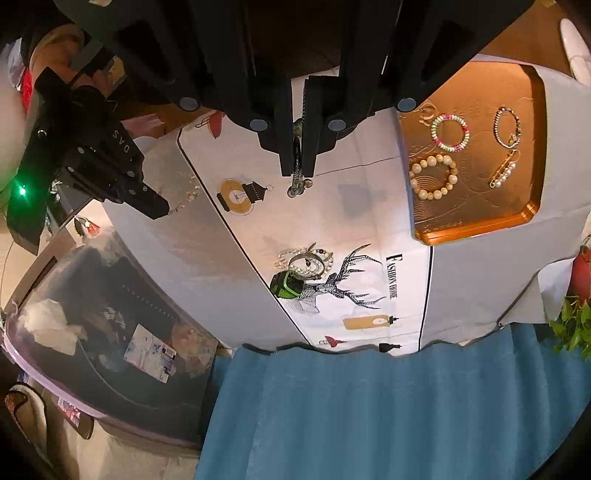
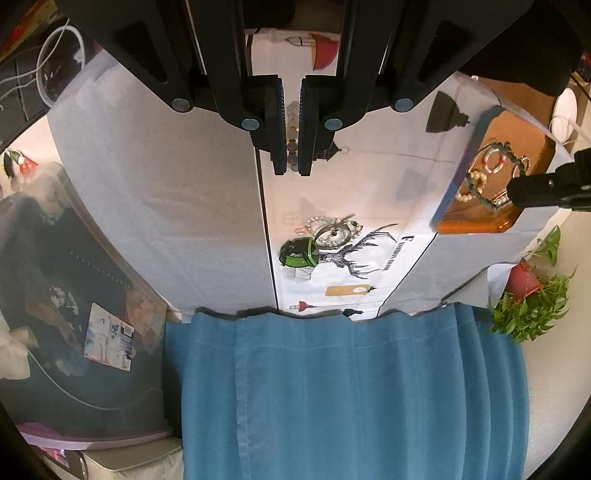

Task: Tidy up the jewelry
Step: 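Carry both held bracelets from the jewelry pile over the copper tray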

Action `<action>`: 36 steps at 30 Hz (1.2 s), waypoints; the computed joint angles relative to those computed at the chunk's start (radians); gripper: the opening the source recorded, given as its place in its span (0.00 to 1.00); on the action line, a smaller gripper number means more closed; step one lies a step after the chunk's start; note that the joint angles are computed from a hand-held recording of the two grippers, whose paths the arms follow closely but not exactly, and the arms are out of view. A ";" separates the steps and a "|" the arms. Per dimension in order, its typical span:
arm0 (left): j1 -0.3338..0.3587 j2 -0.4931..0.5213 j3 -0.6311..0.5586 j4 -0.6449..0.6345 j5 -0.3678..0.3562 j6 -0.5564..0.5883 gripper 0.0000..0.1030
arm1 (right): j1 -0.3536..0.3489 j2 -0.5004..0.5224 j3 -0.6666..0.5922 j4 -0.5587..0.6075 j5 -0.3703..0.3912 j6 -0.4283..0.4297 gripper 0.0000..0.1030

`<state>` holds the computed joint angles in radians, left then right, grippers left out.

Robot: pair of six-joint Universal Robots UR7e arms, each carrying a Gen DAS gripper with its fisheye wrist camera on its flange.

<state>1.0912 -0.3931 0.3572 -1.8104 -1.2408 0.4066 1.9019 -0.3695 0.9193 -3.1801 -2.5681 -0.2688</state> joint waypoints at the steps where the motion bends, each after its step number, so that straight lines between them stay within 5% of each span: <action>1: 0.000 -0.007 0.009 -0.005 -0.002 0.000 0.02 | 0.002 -0.002 0.003 0.000 -0.002 0.000 0.06; 24: 0.016 -0.322 0.447 -0.240 -0.045 0.005 0.01 | 0.120 0.013 0.023 -0.057 -0.067 -0.087 0.06; 36: 0.055 -0.486 0.647 -0.348 -0.036 0.007 0.02 | 0.203 0.020 0.056 0.012 -0.026 -0.068 0.06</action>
